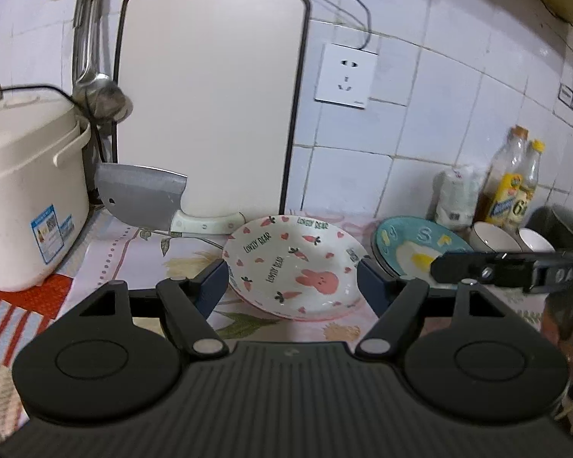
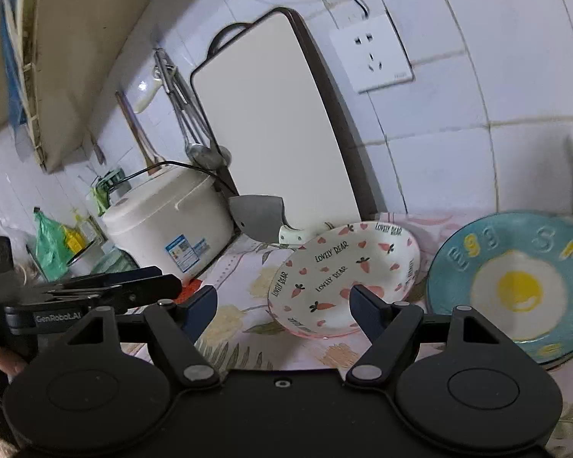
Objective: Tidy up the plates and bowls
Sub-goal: 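Move both grippers to the bunny plate rim and grasp it, then lift the bunny plate with both grippers and carry it toward the stack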
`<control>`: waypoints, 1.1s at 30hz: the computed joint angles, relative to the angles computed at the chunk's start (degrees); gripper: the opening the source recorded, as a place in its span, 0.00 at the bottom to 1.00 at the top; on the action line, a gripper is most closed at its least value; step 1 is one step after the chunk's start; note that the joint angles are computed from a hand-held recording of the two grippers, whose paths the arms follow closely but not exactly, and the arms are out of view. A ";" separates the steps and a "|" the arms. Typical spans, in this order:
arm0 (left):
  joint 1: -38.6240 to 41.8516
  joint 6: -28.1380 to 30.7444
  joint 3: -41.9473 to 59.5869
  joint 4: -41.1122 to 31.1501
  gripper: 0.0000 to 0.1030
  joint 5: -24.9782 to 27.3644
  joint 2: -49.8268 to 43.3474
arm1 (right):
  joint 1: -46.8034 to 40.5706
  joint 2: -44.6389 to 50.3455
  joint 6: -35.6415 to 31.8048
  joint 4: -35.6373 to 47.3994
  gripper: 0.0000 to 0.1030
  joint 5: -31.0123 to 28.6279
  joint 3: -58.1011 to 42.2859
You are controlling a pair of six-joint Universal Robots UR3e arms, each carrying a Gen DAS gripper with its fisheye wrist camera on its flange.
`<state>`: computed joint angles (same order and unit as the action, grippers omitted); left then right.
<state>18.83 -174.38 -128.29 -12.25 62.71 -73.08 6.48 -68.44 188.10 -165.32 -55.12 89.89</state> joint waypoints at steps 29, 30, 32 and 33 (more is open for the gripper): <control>-5.05 -9.61 19.32 5.94 0.20 7.07 -38.10 | 5.54 25.02 23.40 5.81 0.55 -9.42 -22.53; -5.68 -9.76 20.03 5.91 0.17 8.03 -38.85 | 5.58 24.94 23.98 5.78 0.52 -9.83 -22.40; -5.69 -10.90 20.90 5.70 0.16 7.56 -40.15 | 5.36 24.41 25.46 5.10 0.34 -10.70 -21.03; -5.27 -11.85 20.57 6.15 0.16 6.66 -40.39 | 5.01 24.27 26.26 4.23 0.28 -10.68 -20.03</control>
